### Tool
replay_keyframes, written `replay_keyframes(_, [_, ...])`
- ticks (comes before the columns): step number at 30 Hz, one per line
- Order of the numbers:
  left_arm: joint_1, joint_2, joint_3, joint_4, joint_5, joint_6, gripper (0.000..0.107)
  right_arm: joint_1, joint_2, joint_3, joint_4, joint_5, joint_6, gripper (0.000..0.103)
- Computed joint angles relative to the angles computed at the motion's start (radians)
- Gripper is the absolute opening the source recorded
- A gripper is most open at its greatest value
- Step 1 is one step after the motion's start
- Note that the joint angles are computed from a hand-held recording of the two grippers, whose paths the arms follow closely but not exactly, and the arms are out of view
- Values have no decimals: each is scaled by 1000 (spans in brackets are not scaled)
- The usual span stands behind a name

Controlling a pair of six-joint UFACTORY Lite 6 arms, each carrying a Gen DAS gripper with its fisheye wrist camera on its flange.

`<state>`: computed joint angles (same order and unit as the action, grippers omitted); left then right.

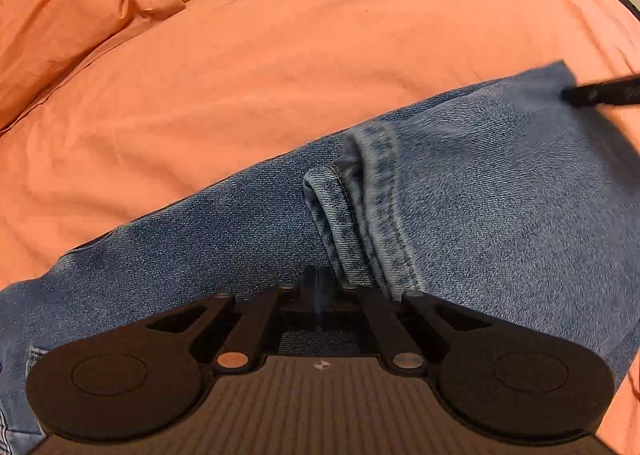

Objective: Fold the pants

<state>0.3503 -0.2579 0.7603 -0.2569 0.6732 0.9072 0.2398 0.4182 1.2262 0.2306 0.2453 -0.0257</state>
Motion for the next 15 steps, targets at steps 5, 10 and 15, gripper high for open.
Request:
replay_keyframes(5, [-10, -32, -51, -7, -51, 36, 0, 29, 16, -32, -133, -66, 144, 16])
replay_keyframes(10, [80, -203, -102, -60, 77, 157, 14, 62, -135, -118, -256, 17, 233, 16])
replay_keyframes(15, [315, -316, -100, -145, 239, 404, 14, 119, -439, -376, -276, 83, 223, 18])
